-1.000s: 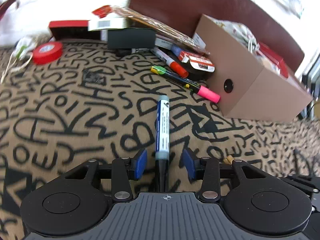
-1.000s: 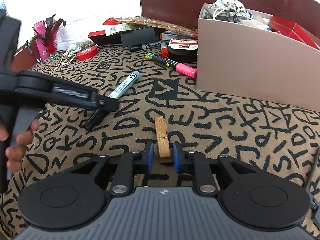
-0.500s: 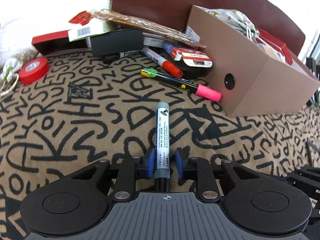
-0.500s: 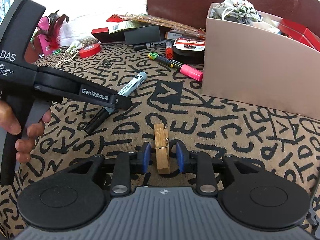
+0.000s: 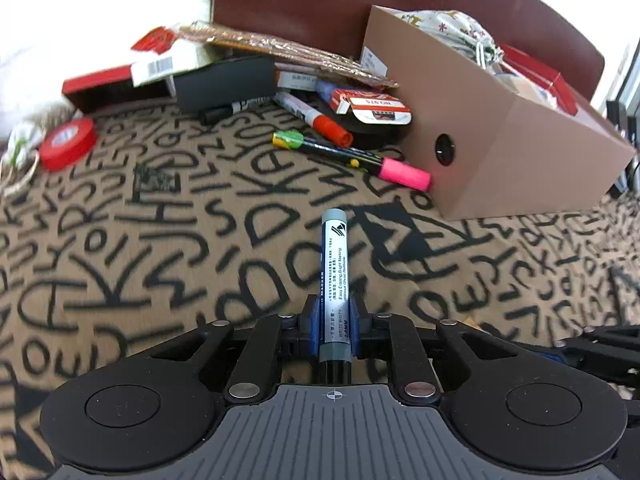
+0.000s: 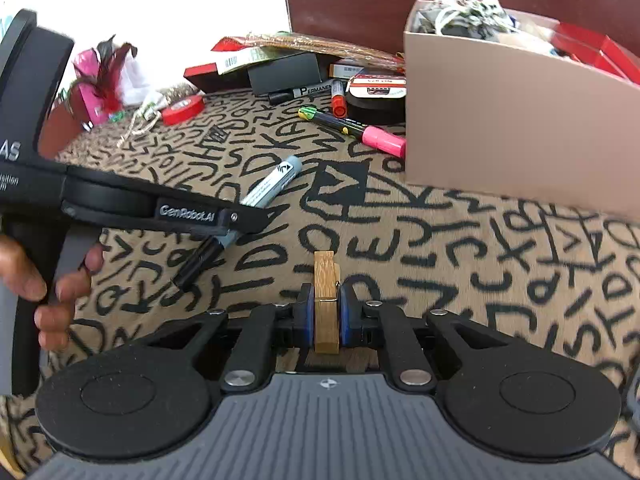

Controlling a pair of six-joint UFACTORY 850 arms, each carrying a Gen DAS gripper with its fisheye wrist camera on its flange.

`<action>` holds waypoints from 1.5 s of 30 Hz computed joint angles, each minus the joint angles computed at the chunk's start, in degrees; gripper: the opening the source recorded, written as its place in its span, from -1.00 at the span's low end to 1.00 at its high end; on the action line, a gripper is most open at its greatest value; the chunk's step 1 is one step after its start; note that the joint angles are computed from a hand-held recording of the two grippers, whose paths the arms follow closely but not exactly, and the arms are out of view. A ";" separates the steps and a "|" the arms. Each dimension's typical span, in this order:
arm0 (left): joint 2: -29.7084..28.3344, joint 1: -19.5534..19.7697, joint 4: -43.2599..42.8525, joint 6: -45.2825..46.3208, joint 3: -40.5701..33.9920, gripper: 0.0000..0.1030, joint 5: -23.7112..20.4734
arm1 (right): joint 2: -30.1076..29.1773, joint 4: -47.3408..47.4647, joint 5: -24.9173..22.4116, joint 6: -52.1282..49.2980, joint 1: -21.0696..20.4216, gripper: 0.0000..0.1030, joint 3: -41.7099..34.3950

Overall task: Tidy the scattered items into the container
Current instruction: 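Carry the marker and clothespin over the box and open both grippers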

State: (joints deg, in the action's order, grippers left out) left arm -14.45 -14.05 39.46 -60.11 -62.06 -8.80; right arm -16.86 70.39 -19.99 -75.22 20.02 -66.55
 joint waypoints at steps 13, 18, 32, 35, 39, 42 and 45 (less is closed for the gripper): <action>4.64 -4.52 -1.95 0.35 0.91 -0.80 3.55 | 6.39 14.57 -4.21 -11.81 -4.25 -0.72 4.57; 4.47 -5.99 8.34 -9.25 -2.49 -0.80 3.91 | 7.35 18.96 -6.44 -15.15 -6.62 -0.72 3.86; -7.89 -8.15 -15.17 17.18 -25.35 -0.79 1.13 | 0.00 19.27 -6.56 -17.00 -11.53 -0.71 -12.40; -12.12 -7.78 -22.31 23.96 -31.88 -0.79 -0.84 | -3.54 16.62 -5.56 -14.85 -11.99 -0.71 -17.69; -18.38 -6.97 -28.08 29.24 -40.95 -0.79 -3.62 | -9.27 10.82 -4.64 -9.63 -12.32 -0.71 -25.82; -23.24 -6.33 -33.08 34.18 -47.73 -0.79 -6.14 | -12.95 6.57 -3.60 -5.59 -12.20 -0.71 -30.64; -27.52 -5.68 -36.87 37.63 -53.49 -0.79 -8.53 | -15.91 3.05 -3.52 -1.97 -12.29 -0.71 -34.30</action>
State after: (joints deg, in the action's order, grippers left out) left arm -41.96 -19.73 2.59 -22.49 -115.56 -17.33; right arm -32.77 73.45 -23.51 -77.19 7.73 -100.85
